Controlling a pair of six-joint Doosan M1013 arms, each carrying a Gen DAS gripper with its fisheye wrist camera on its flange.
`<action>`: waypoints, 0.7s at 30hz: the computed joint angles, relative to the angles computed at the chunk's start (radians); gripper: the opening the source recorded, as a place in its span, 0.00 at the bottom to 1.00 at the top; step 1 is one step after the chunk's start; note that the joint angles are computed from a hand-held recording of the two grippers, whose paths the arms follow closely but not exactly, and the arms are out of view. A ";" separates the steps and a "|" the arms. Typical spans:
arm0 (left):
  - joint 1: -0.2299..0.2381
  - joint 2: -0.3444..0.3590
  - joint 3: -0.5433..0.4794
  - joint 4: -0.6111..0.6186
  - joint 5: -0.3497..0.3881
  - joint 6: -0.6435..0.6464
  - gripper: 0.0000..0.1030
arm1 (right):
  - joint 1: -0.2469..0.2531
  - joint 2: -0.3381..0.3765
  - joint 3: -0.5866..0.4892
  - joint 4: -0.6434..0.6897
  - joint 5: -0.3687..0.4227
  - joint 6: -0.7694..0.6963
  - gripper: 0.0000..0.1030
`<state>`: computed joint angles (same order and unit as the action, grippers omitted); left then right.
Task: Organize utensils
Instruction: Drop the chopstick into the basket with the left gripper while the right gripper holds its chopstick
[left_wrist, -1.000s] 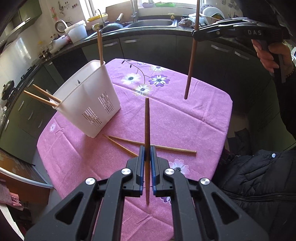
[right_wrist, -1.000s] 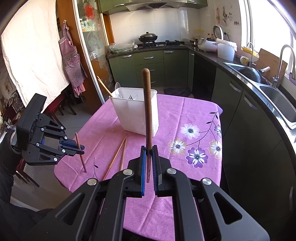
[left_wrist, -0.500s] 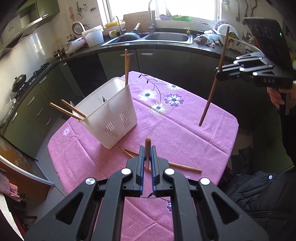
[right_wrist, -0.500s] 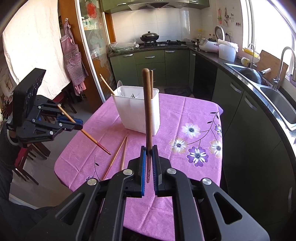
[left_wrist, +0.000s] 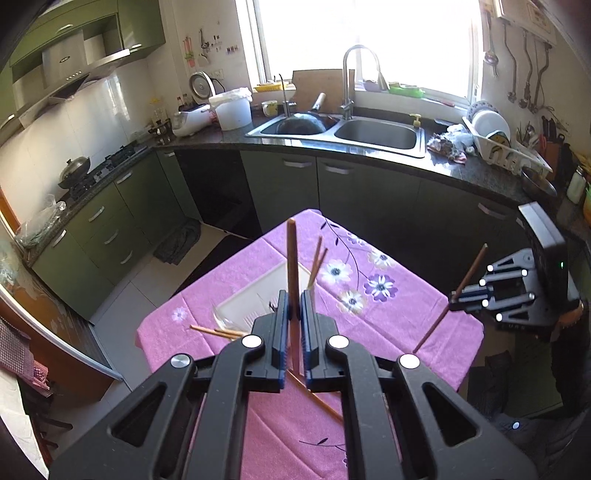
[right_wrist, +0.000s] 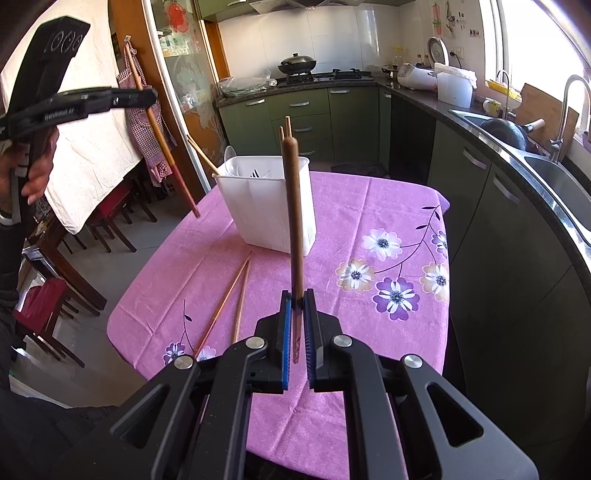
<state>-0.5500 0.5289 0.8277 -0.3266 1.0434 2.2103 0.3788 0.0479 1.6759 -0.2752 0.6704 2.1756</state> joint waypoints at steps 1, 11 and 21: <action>-0.001 0.008 -0.021 0.002 -0.007 -0.012 0.06 | -0.002 0.000 0.002 0.003 -0.002 0.000 0.07; -0.019 0.119 -0.204 0.103 -0.015 -0.160 0.06 | -0.016 -0.018 0.030 0.020 -0.022 0.002 0.07; -0.017 0.167 -0.216 0.164 0.020 -0.239 0.10 | -0.001 0.004 -0.033 0.024 -0.050 -0.051 0.07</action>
